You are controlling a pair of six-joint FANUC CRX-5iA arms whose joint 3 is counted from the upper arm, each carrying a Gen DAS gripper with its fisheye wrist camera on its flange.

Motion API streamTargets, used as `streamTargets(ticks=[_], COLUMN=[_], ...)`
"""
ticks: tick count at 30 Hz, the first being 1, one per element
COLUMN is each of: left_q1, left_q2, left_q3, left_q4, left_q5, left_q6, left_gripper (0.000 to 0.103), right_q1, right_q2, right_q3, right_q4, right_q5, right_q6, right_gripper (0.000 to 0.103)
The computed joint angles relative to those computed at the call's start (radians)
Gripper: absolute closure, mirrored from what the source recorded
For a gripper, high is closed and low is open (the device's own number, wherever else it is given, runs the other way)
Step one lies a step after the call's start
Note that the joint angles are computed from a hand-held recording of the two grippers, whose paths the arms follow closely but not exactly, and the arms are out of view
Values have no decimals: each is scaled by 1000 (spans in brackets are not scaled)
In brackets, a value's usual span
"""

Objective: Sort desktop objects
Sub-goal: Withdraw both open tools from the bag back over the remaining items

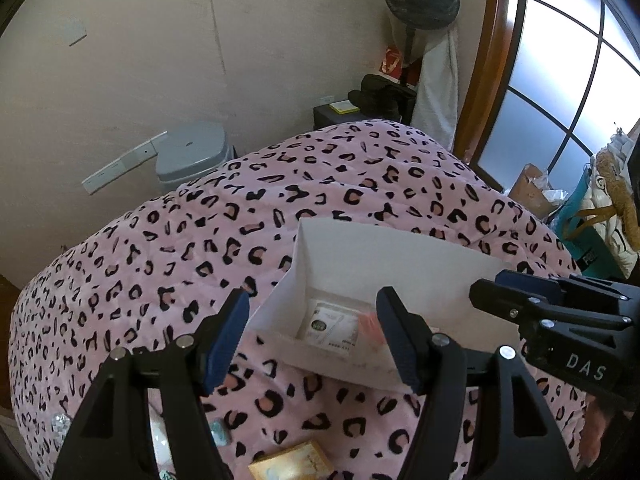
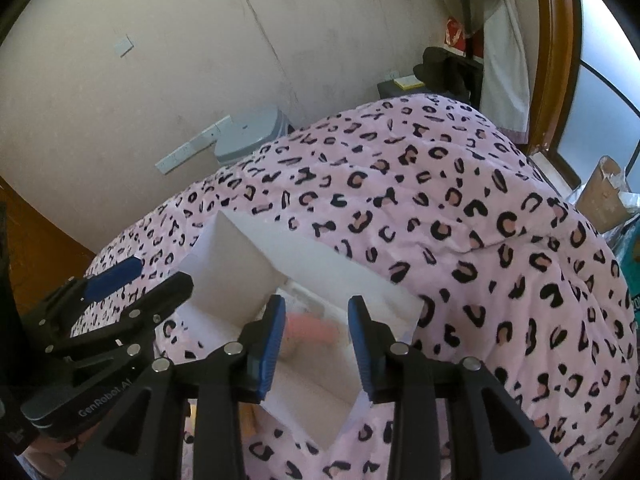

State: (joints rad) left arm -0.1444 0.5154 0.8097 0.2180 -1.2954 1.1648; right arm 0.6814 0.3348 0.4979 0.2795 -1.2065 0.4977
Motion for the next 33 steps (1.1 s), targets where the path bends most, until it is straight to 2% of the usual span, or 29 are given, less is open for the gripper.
streamTargets(ticks=[5,9,11,16,21,33], left_q1=[13,38,52,82,104,170], left_q2=[-101,-217,-266,-376,-451,-566], left_q3=[-124,-275,-338,-476,-573,-713], left_q4=[-18,10,26,46,74,42], left_q5=[53,114,137,175,180,175], left_q6=[-11,-41,-53,-79,-105,-85], left_gripper=[35,34,29,29,29,29], right_q1=[31,71,94,154,205,281], right_q2=[-12,-38,-56,-89,-106,-113], right_q3=[2,-23,-42,-92,-119,-147], right_q4=[16,48,56,91,112,128], right_q5=[-40,-52,-52,-52,-65,-85], right_q6=[-14,-33,-46,-86,-112,-139], right_gripper=[70,70,70,70,70,70])
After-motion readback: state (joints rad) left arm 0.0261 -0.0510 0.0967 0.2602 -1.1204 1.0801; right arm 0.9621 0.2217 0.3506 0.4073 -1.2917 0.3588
